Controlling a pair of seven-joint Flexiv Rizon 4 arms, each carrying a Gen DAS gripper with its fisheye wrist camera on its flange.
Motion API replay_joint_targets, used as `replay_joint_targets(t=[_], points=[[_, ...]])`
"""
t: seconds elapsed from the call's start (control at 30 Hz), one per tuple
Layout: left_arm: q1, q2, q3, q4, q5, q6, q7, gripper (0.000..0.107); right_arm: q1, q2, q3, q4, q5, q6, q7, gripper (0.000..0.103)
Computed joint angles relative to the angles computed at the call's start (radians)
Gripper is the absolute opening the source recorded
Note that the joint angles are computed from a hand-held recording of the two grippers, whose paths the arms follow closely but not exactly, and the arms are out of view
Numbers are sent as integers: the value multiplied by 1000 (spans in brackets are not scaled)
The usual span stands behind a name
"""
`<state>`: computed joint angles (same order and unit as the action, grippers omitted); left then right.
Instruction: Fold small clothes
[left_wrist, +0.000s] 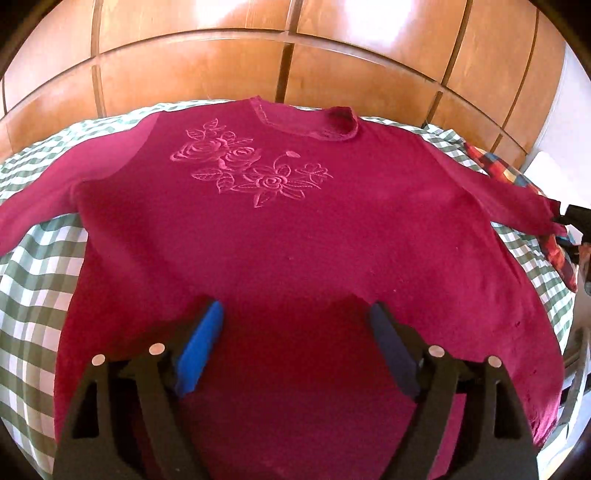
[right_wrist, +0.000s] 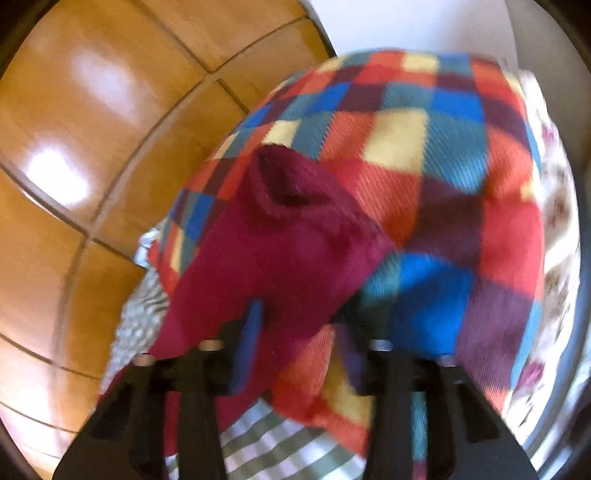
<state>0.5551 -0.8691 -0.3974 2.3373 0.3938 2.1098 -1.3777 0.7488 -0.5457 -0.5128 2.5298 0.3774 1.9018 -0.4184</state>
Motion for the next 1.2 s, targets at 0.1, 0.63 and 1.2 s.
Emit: replay_joint_targets(t=[0.1,0.63,1.2], points=[[7,-5,-8,-3,5,-4,-1,83,67,33,-86,-6,-27,-42,-42,8],[238,-35,-225,38,7,-109,11,86,-84,-22,291,-510,-306,-46,-252,7],[507,-168,-495,-44,-148,-308,55,63,-272,-178,643,-631,-437,0,-288,68]])
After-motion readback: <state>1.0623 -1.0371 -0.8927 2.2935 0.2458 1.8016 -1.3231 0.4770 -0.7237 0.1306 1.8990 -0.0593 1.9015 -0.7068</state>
